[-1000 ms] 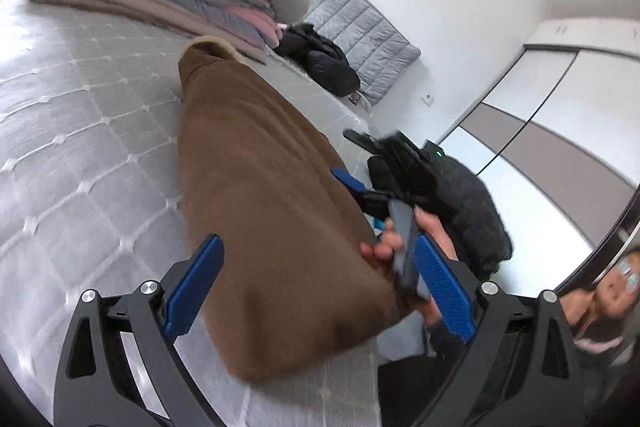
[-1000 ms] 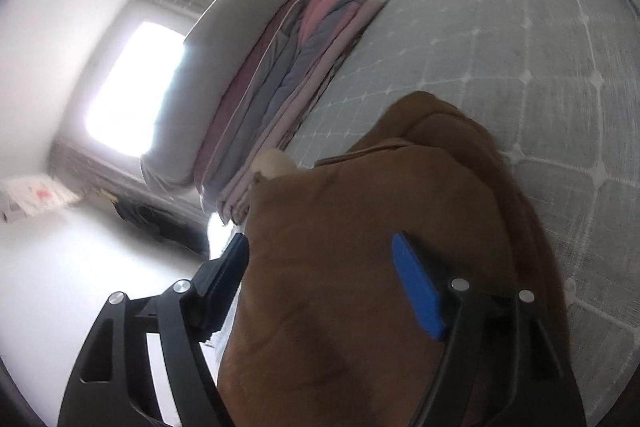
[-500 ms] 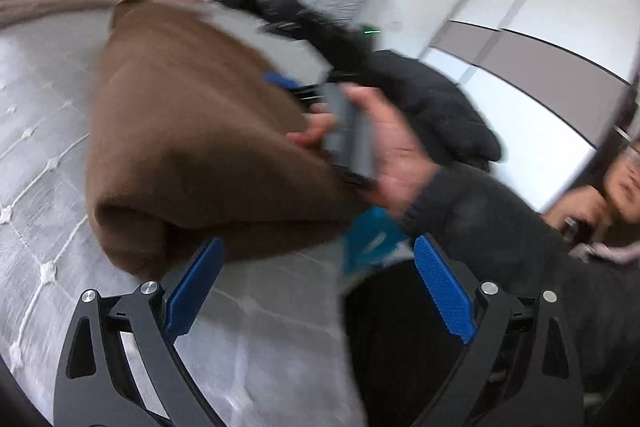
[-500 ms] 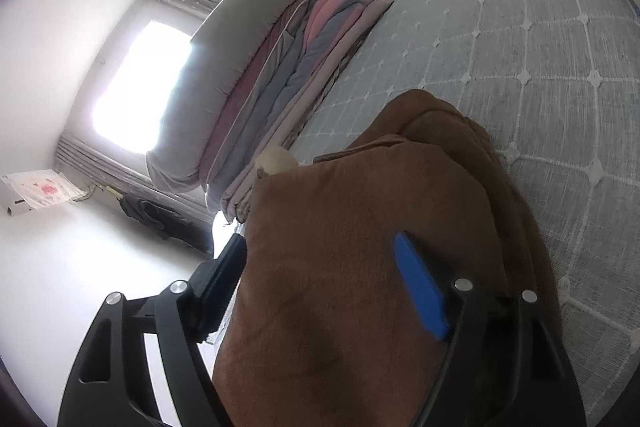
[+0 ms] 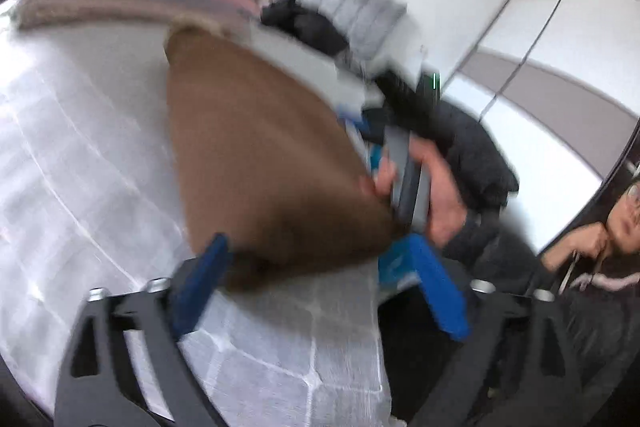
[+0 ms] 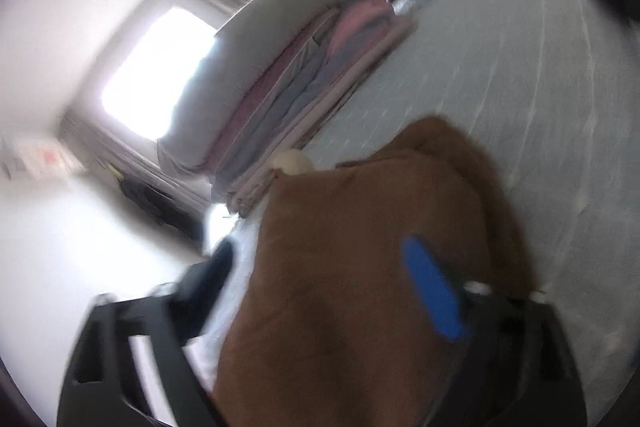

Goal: Fold large clothes

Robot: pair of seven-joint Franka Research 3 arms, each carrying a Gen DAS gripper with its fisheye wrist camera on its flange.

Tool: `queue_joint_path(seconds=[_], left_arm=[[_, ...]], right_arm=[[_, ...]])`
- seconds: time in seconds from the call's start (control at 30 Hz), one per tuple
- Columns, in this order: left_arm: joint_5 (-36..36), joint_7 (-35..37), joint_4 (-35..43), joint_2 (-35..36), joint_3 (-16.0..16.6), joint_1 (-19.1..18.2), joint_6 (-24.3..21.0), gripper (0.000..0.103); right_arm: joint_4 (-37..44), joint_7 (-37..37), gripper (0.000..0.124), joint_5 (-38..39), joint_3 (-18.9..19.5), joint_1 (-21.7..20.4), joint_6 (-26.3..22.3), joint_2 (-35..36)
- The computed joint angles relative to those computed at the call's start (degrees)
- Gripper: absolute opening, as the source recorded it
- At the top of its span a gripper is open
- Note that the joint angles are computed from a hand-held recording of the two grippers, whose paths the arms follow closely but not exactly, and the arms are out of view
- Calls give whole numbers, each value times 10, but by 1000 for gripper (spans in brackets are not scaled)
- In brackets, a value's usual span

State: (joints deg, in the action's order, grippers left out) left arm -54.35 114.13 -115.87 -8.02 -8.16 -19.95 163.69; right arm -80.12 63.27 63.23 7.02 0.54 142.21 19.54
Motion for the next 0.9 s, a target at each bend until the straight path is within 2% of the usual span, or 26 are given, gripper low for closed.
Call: queue_joint_path(seconds=[0.03, 0.07, 0.1, 0.13, 0.17, 0.23, 0.27, 0.33, 0.37, 0.4, 0.43, 0.6, 0.63, 0.67, 0.7, 0.87, 0.9], left_arm=[[-26, 11, 5, -2, 10, 1, -1, 95], [-49, 8, 16, 1, 23, 9, -8, 95], [-56, -2, 29, 9, 27, 19, -18, 95], [-67, -10, 46, 21, 34, 31, -40, 95], [-83, -17, 77, 45, 45, 48, -89, 95], [-85, -48, 129, 94, 47, 75, -147, 95], [-96, -62, 170, 133, 49, 91, -195, 95], [-112, -100, 234, 197, 39, 113, -241, 95], [-122, -114, 257, 222, 32, 124, -258, 95], [-126, -120, 278, 243, 24, 133, -271, 95], [-122, -132, 309, 271, 16, 139, -286, 95], [-82, -181, 404, 361, -20, 152, -311, 95], [-74, -183, 413, 369, -28, 155, -315, 95], [-46, -199, 433, 381, -28, 150, -319, 95], [-24, -216, 457, 397, -30, 147, -326, 95], [34, -245, 497, 424, -52, 155, -339, 96], [77, -255, 517, 432, -45, 145, -348, 96]], right_arm=[[5, 34, 96, -76, -14, 14, -12, 3], [28, 60, 96, -113, -12, 8, -55, 18], [34, 67, 96, -109, 8, -19, -90, 20], [20, 55, 96, -65, 27, -51, -106, 8], [2, 39, 96, -33, 29, -63, -108, -5], [-3, 38, 96, -45, -19, -43, -138, -19], [13, 52, 96, -68, -33, -42, -169, -11], [56, 78, 96, -81, -77, -24, -240, 16], [91, 99, 96, -98, -89, -21, -283, 38], [119, 112, 96, -119, -82, -30, -310, 57], [138, 117, 96, -126, -91, -24, -328, 71], [259, 170, 96, -153, -69, -40, -409, 164], [278, 175, 96, -143, -58, -48, -423, 180], [298, 179, 96, -129, -31, -64, -440, 200], [316, 180, 96, -114, -24, -68, -459, 215], [385, 185, 97, -128, -14, -60, -491, 261], [410, 198, 97, -137, 11, -73, -503, 278]])
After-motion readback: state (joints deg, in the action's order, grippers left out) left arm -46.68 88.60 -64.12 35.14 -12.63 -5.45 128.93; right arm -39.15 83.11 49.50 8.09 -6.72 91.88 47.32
